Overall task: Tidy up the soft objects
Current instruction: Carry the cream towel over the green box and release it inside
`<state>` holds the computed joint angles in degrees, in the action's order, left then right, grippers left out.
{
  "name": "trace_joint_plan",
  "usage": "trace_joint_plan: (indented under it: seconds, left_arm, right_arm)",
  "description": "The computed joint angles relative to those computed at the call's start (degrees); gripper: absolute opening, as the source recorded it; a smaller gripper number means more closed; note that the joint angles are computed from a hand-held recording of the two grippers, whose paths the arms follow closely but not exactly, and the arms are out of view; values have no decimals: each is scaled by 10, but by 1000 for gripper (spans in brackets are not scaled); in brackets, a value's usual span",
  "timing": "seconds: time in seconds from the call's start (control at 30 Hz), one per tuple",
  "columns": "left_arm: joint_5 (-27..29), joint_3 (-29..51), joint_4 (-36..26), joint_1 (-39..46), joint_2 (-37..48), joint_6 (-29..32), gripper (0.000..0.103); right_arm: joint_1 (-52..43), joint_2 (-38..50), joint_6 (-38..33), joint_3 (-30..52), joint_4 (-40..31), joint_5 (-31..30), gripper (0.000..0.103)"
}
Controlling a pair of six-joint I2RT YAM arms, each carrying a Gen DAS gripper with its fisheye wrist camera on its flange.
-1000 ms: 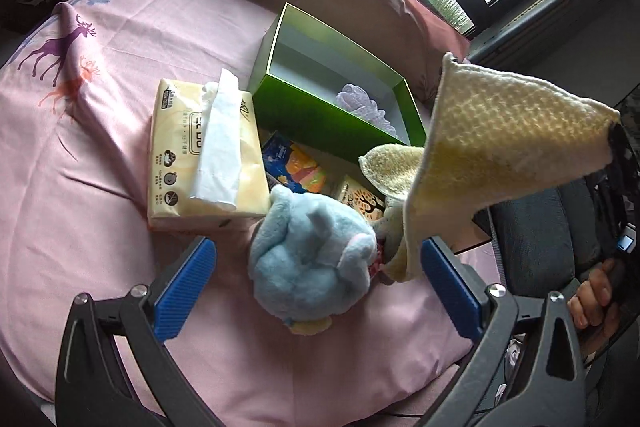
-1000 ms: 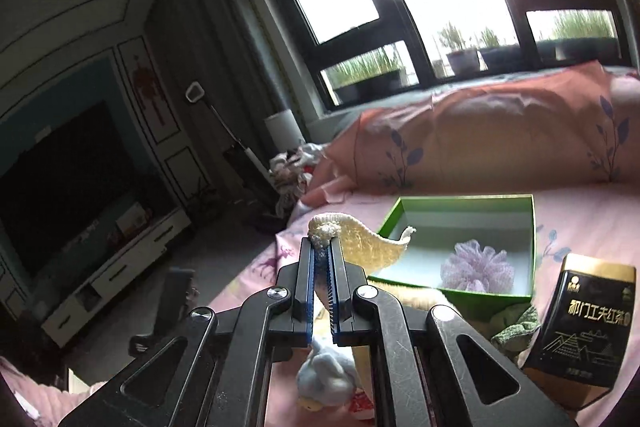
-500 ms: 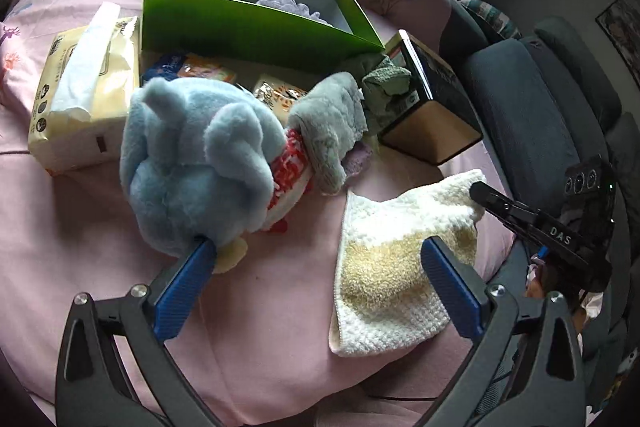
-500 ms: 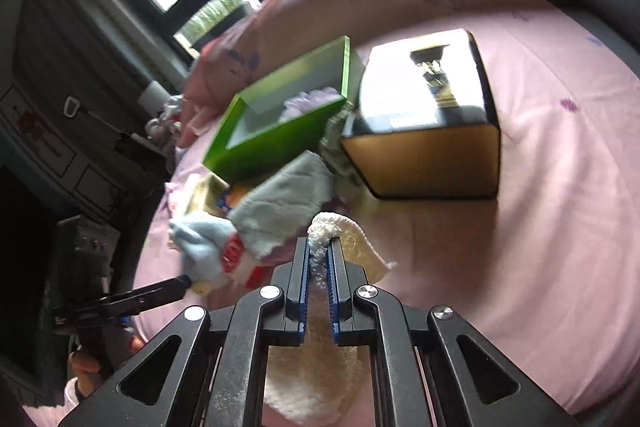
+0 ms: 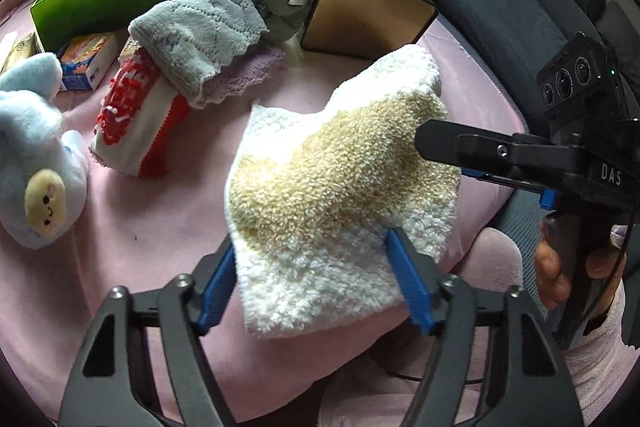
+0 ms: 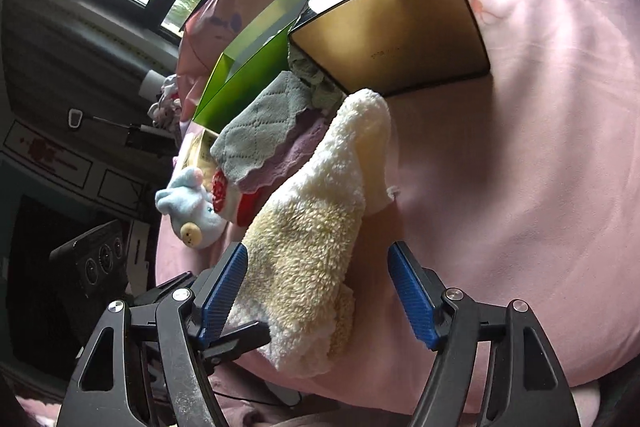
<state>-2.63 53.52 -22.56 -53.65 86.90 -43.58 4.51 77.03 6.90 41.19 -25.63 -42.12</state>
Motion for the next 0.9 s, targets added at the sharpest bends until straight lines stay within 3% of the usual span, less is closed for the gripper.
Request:
trace_joint_plan:
  seconds: [0.07, 0.13, 0.17, 0.2, 0.33, 0.43, 0.6, 0.77, 0.9]
  left_arm:
    - [-3, -2, 8, 1, 4, 5, 50]
    - [7, -11, 36, 3, 3, 2, 33]
    - [16, -21, 50, 9, -3, -1, 24]
    - [18, -28, 57, 7, -9, -8, 22]
    - [32, -55, 86, 15, -39, -21, 12]
    - [22, -56, 80, 18, -70, -15, 12]
    - [-20, -10, 16, 37, -129, 27, 12]
    - [-26, 87, -53, 115, -137, 99, 12]
    - [-18, 203, -109, 192, -89, 159, 12]
  right_arm:
    - [13, -6, 0, -3, 3, 12, 74]
    - [21, -9, -4, -7, 7, 11, 68]
    - [21, -11, -9, -10, 6, 8, 59]
    - [20, -12, -17, -9, 2, 8, 47]
    - [37, -33, -27, -9, 5, 17, 17]
    - [63, -51, -29, 7, 5, 33, 13]
    - [105, -54, -14, 83, 4, 44, 12]
    - [156, -12, -7, 218, 4, 81, 12]
    - [192, 65, -8, 348, 0, 114, 12]
